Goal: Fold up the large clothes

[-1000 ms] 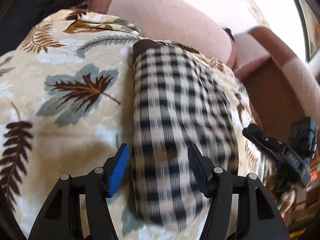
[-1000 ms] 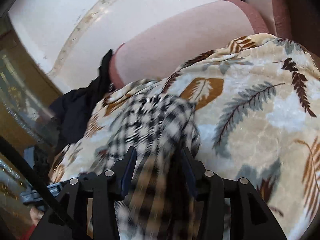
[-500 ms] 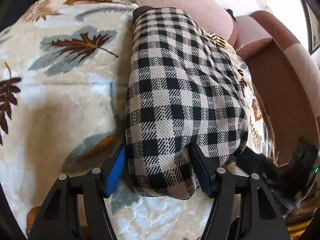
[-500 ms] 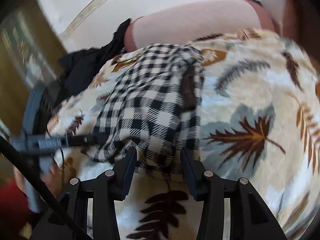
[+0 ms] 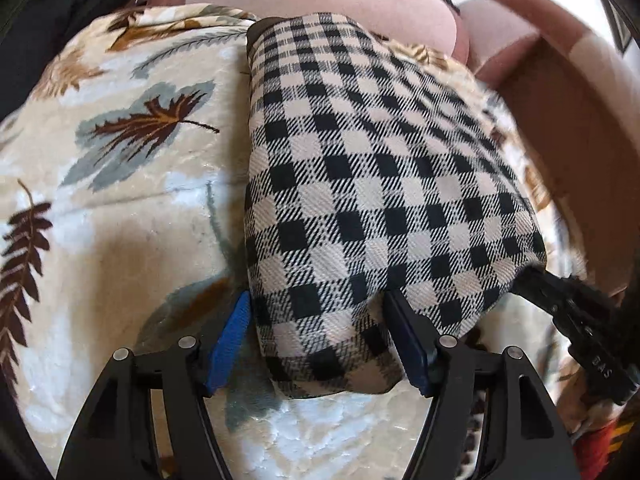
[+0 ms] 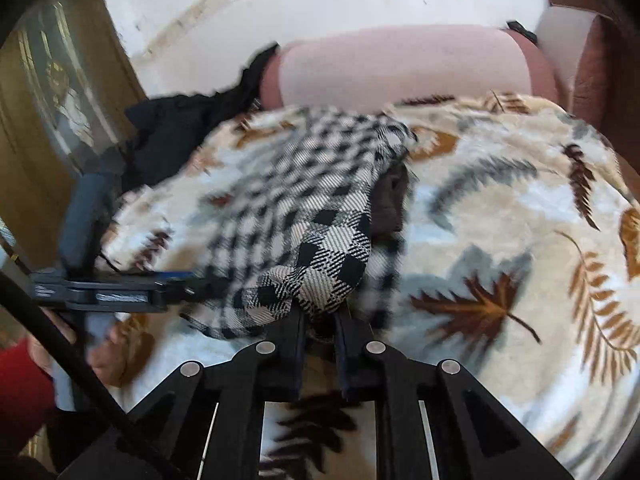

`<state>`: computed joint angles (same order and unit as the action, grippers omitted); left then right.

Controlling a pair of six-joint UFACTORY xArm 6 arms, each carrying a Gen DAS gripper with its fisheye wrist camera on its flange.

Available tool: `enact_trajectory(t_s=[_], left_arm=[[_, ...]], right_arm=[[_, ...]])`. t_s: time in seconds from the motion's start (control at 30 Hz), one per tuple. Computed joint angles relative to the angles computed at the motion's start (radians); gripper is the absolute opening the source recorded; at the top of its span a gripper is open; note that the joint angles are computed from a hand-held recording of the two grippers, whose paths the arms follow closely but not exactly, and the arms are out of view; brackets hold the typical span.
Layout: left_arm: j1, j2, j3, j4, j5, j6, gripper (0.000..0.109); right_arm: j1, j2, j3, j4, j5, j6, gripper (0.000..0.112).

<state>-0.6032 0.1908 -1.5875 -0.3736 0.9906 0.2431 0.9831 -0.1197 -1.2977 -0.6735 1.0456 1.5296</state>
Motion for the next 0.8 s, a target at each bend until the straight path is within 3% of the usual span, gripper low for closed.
enact_trajectory(t_s=[0.17, 0.27, 0.3, 0.47, 0.53, 0.6, 0.67, 0.8], left_arm=[[-0.018, -0.009, 0.035, 0.072, -0.033, -0.032, 0.075], [-0.007, -0.006, 0.029, 0.059, -0.022, -0.039, 0.08], [-0.003, -0.005, 0.029, 0.051, -0.02, -0.038, 0.08], [0.003, -0.062, 0.105, 0.02, -0.053, -0.034, 0.08], [0.01, -0.115, 0.163, -0.017, -0.078, -0.007, 0.08], [0.022, -0.172, 0.218, -0.088, -0.108, 0.042, 0.08], [0.032, -0.218, 0.258, -0.125, -0.147, 0.075, 0.08], [0.015, -0.183, 0.218, 0.041, -0.187, -0.032, 0.079]], right_arm=[[-0.024, 0.026, -0.015, 0.133, 0.046, -0.095, 0.016], [-0.024, -0.013, 0.007, 0.163, 0.074, -0.102, 0.029], [-0.02, -0.029, 0.021, 0.151, 0.077, -0.082, 0.035], [0.079, -0.046, -0.039, -0.151, 0.252, 0.135, 0.036], [0.087, -0.047, -0.04, -0.231, 0.217, 0.184, 0.036], [0.054, -0.048, -0.023, -0.235, 0.108, 0.191, 0.036], [0.004, -0.027, -0.014, -0.191, -0.014, 0.177, 0.029], [-0.071, 0.024, -0.01, -0.088, -0.139, 0.128, 0.026]])
